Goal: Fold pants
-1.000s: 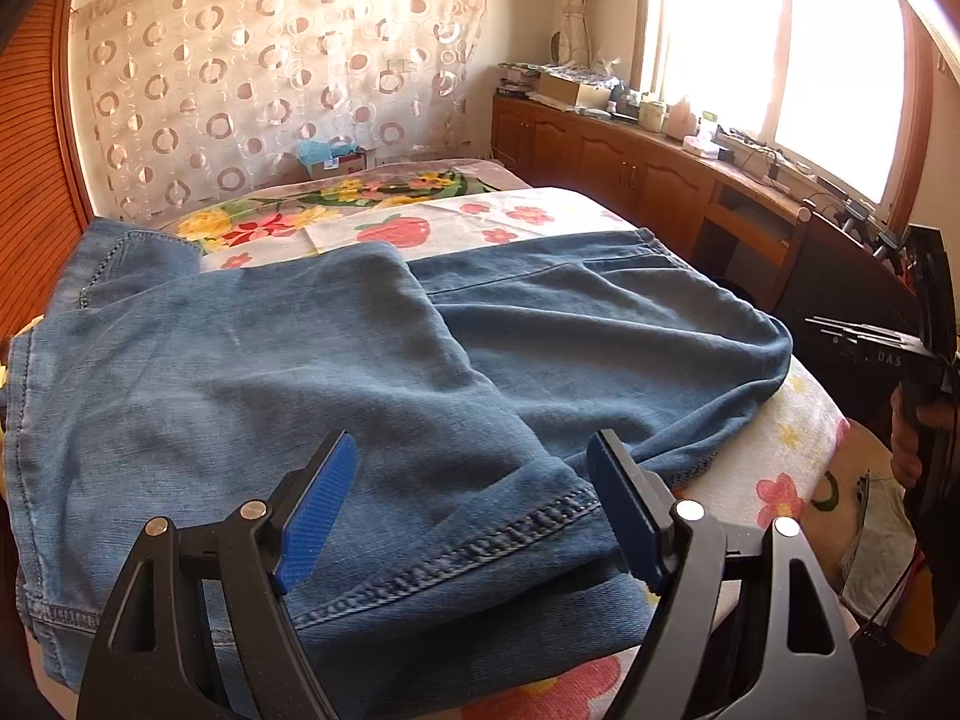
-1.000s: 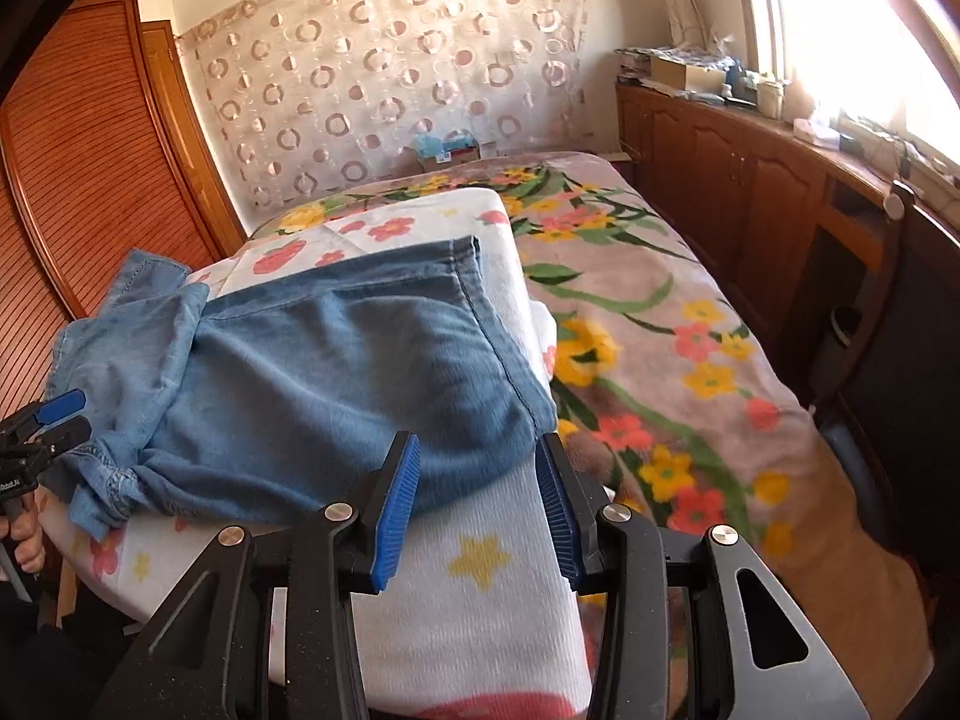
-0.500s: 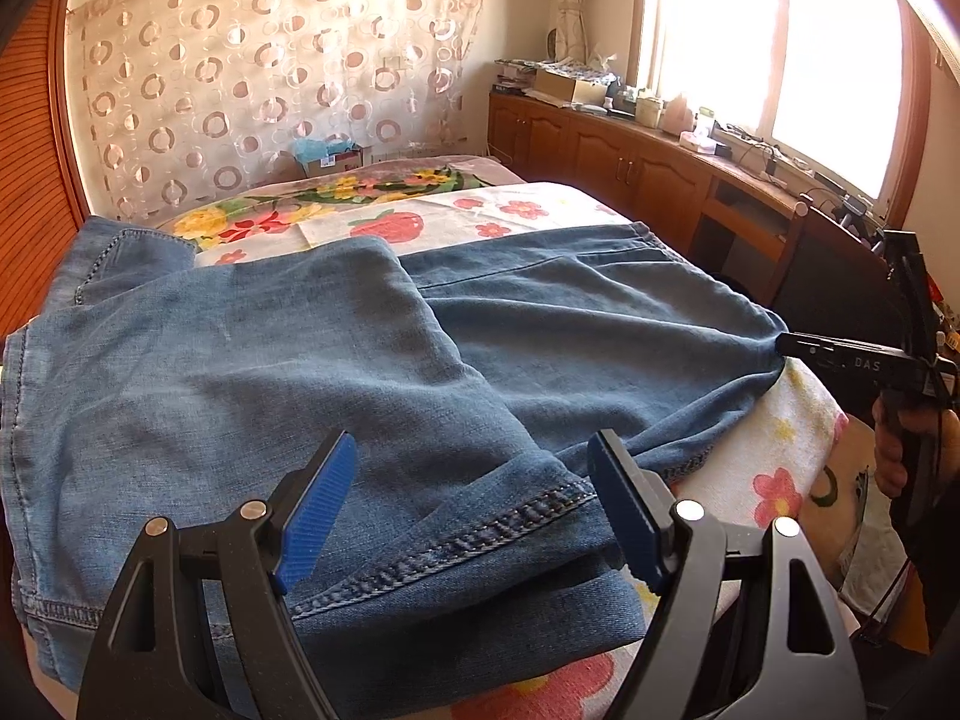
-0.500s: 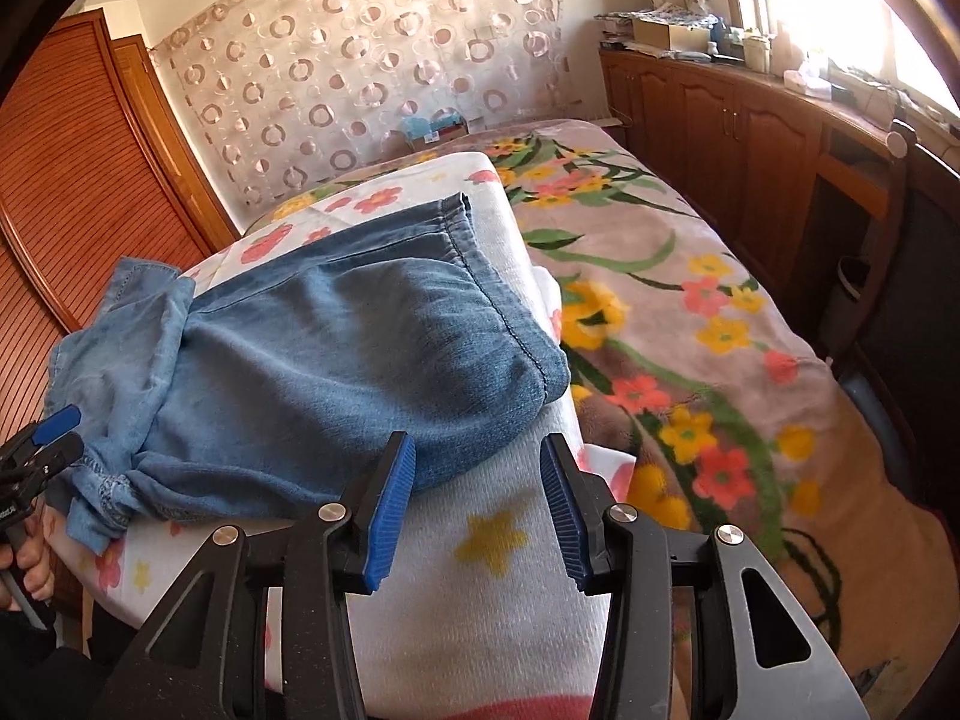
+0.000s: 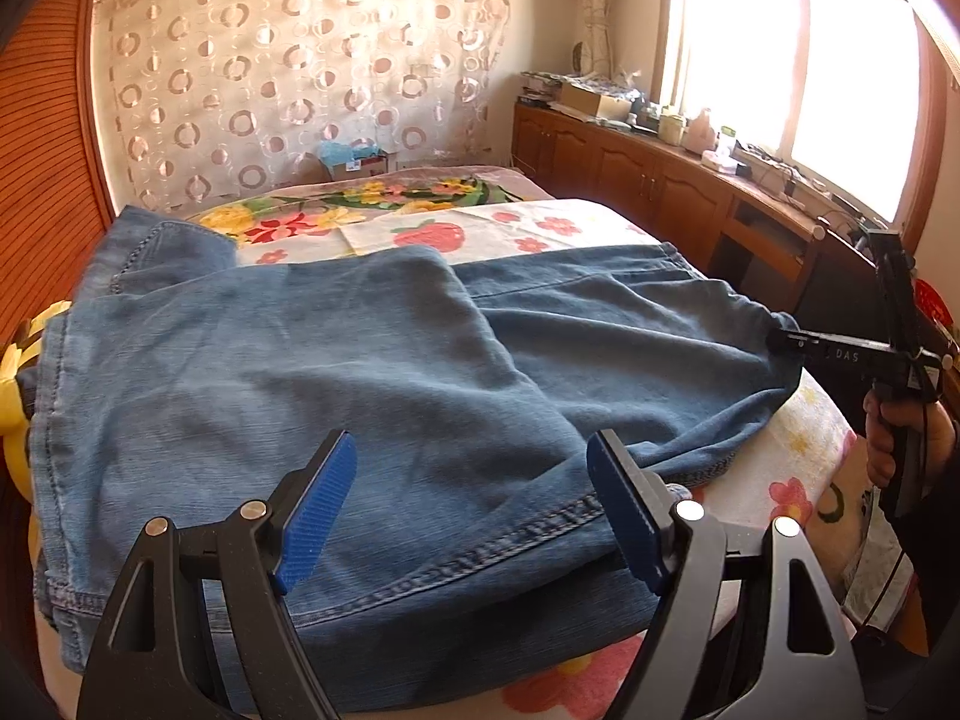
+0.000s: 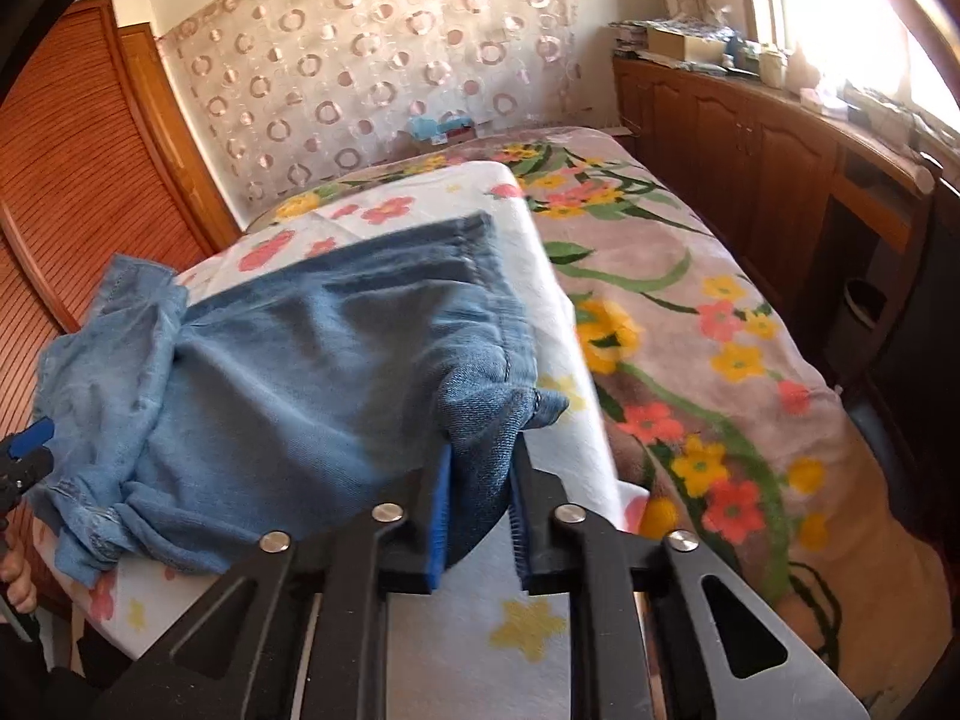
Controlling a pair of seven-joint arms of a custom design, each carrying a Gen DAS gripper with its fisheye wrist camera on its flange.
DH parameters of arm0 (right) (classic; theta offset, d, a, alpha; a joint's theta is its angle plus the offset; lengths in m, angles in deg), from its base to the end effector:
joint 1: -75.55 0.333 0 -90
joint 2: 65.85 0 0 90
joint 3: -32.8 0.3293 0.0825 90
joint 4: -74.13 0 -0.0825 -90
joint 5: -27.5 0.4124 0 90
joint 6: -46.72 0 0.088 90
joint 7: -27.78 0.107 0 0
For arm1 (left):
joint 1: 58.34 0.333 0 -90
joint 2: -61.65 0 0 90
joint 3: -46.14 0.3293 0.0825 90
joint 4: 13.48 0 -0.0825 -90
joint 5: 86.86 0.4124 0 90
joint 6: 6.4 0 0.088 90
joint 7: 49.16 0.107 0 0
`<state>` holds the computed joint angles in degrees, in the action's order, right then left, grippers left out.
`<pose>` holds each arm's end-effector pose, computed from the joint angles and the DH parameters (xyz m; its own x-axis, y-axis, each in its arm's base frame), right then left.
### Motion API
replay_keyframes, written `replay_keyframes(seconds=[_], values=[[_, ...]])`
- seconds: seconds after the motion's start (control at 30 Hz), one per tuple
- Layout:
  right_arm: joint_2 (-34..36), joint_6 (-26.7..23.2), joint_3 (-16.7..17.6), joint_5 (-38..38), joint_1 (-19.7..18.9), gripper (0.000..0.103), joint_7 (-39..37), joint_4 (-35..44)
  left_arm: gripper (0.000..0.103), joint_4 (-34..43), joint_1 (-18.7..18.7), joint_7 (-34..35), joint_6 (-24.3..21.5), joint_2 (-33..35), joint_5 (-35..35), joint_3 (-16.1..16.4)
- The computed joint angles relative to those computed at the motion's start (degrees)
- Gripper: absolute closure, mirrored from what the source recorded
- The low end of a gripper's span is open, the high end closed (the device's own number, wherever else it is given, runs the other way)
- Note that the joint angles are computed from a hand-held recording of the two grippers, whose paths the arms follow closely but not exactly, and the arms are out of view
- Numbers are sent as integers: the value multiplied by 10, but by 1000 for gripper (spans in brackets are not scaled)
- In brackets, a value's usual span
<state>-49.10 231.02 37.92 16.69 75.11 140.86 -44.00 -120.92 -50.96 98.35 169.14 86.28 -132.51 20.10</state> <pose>0.6583 0.0680 0.3892 -0.0521 -0.9793 -0.1958 -0.6541 0.1816 -0.7342 0.6833 -0.1370 0.3641 -0.4532 -0.8890 0.0662 -0.6107 0.2555 -0.7495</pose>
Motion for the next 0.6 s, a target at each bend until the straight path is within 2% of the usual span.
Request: replay_keyframes(seconds=[0.07, 0.17, 0.23, 0.37, 0.43, 0.47, 0.5, 0.53, 0.57, 0.6], values=[[0, 7, 8, -10, 2, 90, -12, 14, 23, -2, 13, 9, 3, -2, -12, -11], [7, 7, 74, -15, -33, 90, -47, 47, 23, -6, 36, 31, 9, -8, -38, -28], [18, 5, 147, -14, -76, 90, -83, 72, 23, -9, 49, 48, 11, -12, -58, -37], [54, -13, 282, -13, -137, 90, -169, 122, 23, -11, 63, 77, 14, -18, -98, -41], [88, -31, 374, -7, -180, 90, -228, 146, 23, -14, 69, 95, 15, -22, -122, -42], [103, -45, 405, 24, -186, 90, -277, 158, 23, -15, 72, 107, 16, -23, -136, -43], [113, -57, 415, 19, -183, 90, -287, 169, 23, -15, 74, 113, 14, -24, -149, -40], [120, -71, 406, -9, -165, 90, -266, 183, 23, -15, 73, 119, 10, -26, -158, -35], [125, -85, 397, 5, -148, 90, -277, 195, 23, -15, 70, 123, 6, -26, -167, -28], [137, -104, 404, 11, -146, 86, -292, 208, 23, -15, 65, 126, 3, -27, -173, -20]])
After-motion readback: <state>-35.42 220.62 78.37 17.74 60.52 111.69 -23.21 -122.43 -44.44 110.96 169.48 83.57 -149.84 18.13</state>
